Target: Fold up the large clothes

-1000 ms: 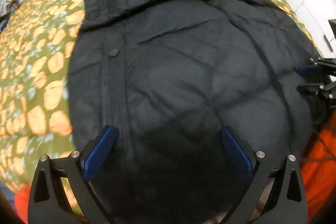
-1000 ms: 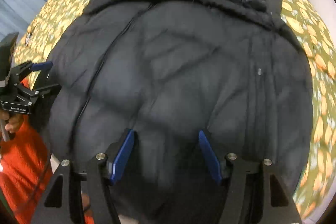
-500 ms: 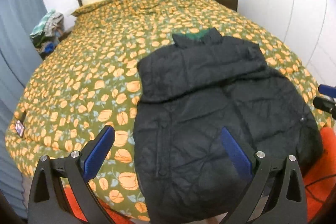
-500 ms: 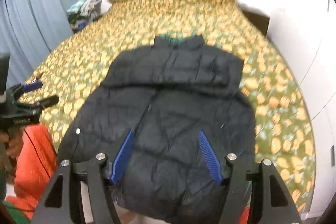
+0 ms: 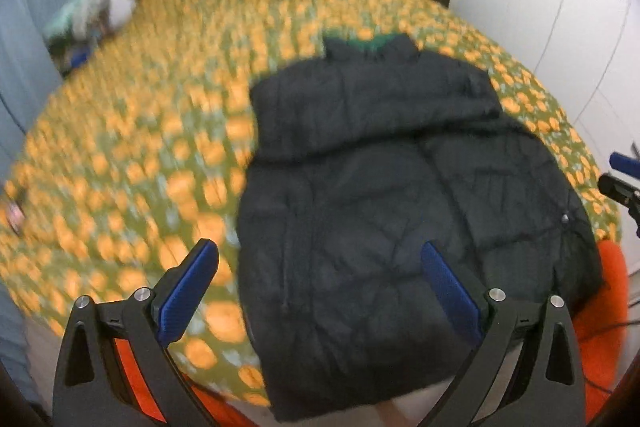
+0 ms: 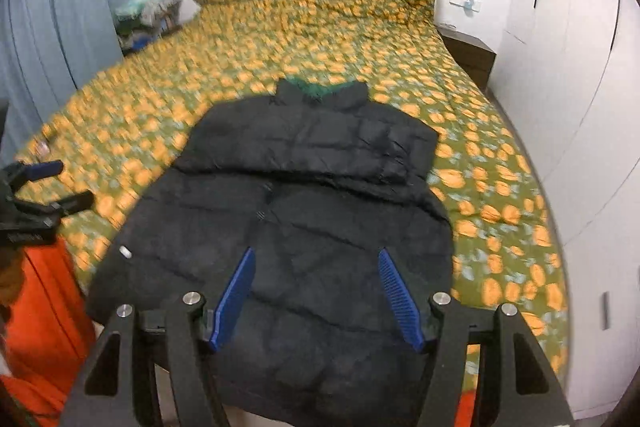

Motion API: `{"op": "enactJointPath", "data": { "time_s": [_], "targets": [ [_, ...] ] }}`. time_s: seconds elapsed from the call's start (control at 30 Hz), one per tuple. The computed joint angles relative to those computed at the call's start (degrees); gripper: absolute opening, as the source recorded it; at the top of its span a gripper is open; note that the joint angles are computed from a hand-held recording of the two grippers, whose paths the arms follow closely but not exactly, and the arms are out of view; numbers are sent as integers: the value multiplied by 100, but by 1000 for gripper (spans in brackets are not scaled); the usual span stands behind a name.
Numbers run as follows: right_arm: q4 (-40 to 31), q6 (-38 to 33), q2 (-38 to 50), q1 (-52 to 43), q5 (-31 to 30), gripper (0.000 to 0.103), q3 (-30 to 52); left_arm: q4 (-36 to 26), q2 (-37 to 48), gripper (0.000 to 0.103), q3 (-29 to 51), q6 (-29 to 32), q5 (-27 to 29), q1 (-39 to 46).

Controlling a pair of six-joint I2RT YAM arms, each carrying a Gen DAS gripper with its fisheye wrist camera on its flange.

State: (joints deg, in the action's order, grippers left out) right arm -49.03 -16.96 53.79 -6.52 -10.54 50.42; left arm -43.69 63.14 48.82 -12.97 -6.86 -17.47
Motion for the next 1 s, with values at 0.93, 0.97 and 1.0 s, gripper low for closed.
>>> {"op": "enactJointPath", "data": {
  "time_s": [0.93, 0.97, 1.0],
  "targets": [
    [25, -2383, 3138, -3459, -593, 73, -604, 1601, 1758, 102, -2149, 192, 2273, 1527],
    [-96, -2493, 3254, -3449, -677, 71, -558, 1619, 1774, 94, -2184, 205, 2345, 1529],
    [-166, -2573, 3277, -3429, -712, 68, -548, 1605, 1753, 77, -2205, 217, 2429, 1520]
  ]
}}
